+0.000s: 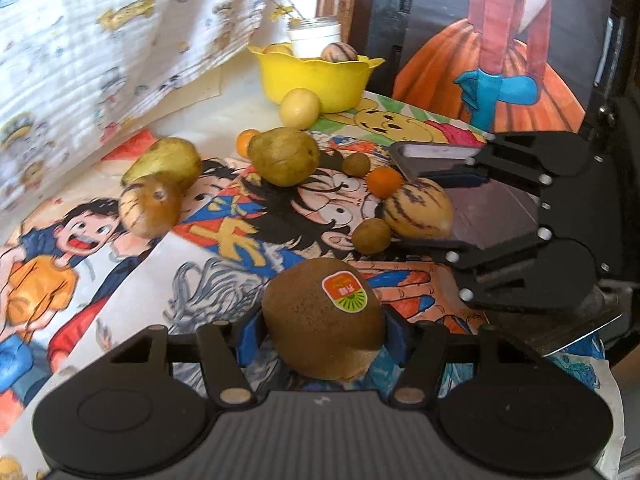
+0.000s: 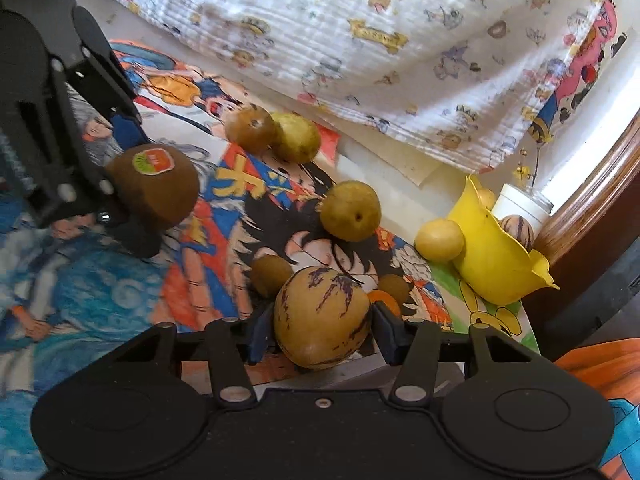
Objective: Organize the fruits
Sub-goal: 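Carry the kiwi in the left tool while the right tool carries the melon toward the metal tray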
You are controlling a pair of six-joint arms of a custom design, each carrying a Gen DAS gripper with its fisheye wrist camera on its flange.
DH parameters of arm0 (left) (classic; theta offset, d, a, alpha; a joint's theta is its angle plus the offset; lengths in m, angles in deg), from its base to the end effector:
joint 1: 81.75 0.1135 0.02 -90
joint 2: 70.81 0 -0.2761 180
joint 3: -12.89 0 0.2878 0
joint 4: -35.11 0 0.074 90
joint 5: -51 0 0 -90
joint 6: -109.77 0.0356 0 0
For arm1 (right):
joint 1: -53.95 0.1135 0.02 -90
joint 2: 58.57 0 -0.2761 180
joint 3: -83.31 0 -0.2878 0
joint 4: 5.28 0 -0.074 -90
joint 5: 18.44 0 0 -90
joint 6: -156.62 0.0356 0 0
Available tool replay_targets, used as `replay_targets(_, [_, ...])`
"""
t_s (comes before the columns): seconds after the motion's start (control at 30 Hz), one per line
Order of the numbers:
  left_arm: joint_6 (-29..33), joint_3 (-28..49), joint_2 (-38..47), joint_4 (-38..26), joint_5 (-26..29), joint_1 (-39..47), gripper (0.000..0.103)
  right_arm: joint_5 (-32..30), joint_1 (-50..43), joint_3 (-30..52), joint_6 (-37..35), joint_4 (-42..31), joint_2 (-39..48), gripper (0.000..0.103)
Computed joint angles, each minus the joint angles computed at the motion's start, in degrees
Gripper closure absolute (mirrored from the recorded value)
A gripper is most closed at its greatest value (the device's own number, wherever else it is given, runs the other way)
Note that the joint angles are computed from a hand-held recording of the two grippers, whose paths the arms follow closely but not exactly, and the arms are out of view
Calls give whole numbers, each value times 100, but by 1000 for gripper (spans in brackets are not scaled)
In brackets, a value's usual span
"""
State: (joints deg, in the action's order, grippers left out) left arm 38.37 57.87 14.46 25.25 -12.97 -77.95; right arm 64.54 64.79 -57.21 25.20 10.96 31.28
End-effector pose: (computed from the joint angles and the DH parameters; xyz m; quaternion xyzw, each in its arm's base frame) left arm 0.2851 0.0033 0.1212 0.1941 0.8985 -0.1432 0.3668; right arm 0.2873 0.0594 0.1066 -0.4141 0.7791 -0.0711 0.4653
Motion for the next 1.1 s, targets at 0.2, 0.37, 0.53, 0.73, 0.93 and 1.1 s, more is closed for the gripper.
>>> replay_targets(0.2, [-11, -298, -534, -225, 42, 262, 39, 114, 338, -498, 323, -398, -975, 49])
replay_targets(0.37, [-22, -564, -1190, -584, 219, 569, 39, 255, 665, -942, 654, -746, -1883, 49])
replay_targets(0.53, [87, -712, -1873, -1125, 337, 839, 39, 474, 1076, -1387, 950, -1207, -2980, 49])
replay_targets(0.73, [216, -826, -2862, -1863, 502, 1040, 39, 506, 1209, -1648, 1488, -2468, -4755, 49])
replay_targets(0.93, [192, -688, -3785, -2726, 678, 1053, 39, 594, 1124, -1681, 1570, -4137, -6727, 49])
replay_targets(1.1, [-228, -357, -4039, -2931, 449, 494, 39, 132, 304, -1595, 1308, -4858, -7519, 49])
